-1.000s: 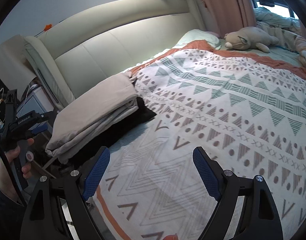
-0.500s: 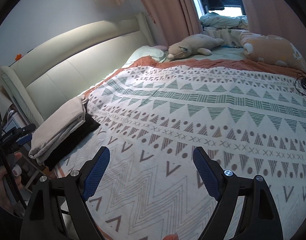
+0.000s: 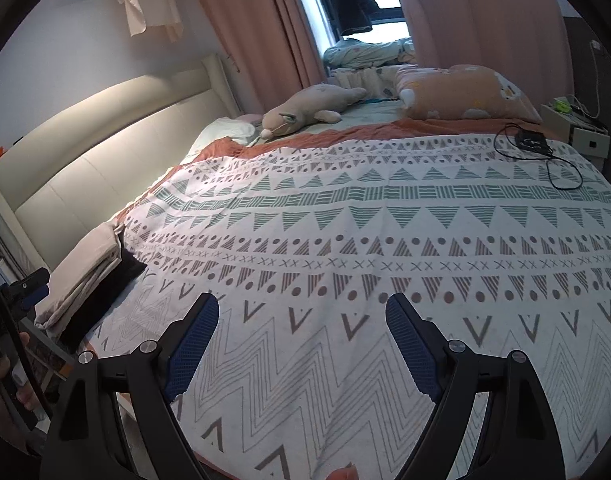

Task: Fold large clothes

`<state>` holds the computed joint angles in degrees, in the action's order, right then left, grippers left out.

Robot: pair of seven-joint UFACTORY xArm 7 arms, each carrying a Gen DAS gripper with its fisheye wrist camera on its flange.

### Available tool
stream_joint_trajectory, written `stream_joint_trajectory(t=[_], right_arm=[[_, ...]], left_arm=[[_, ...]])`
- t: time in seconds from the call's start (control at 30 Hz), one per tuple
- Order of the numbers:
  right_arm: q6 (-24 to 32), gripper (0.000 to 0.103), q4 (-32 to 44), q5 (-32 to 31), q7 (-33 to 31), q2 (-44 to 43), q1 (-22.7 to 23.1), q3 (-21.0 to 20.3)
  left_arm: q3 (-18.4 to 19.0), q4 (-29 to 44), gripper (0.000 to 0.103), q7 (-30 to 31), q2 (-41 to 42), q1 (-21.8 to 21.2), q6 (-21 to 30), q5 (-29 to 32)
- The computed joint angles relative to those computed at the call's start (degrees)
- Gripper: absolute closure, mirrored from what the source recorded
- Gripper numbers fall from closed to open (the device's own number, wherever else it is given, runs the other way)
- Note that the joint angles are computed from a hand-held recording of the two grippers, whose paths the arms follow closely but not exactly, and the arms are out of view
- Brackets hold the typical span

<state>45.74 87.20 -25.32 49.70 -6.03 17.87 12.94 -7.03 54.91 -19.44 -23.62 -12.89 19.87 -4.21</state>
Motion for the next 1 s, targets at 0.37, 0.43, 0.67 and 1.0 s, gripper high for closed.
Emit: stream_joint_trajectory(t=[0.37, 0.43, 0.67, 1.0], right_arm=[[6.6, 0.005, -7.1, -7.1, 12.3, -10.1, -2.0, 6.5], [7.9, 0.000, -9.5, -7.8, 14.4, -13.1, -2.3, 7.9], [12.8, 0.000, -14.0, -7.3, 18.5, -21.0, -4.7, 13.4], [19.3, 0.000, -17.6, -3.6, 21.6, -29.8, -8.2, 21.0]], left_arm=[[-3.0, -4.9, 0.007, 0.4, -6.4, -2.8, 0.7, 1.7], [-3.6, -5.8, 0.007, 0.7, -8.0, -3.3, 0.9, 2.2], [-5.8, -9.2, 0.007, 0.6, -14.1, -4.7, 1.4, 3.8], [-8.6, -16.0, 0.000, -0.7, -24.3, -7.4, 2.2, 4.6]])
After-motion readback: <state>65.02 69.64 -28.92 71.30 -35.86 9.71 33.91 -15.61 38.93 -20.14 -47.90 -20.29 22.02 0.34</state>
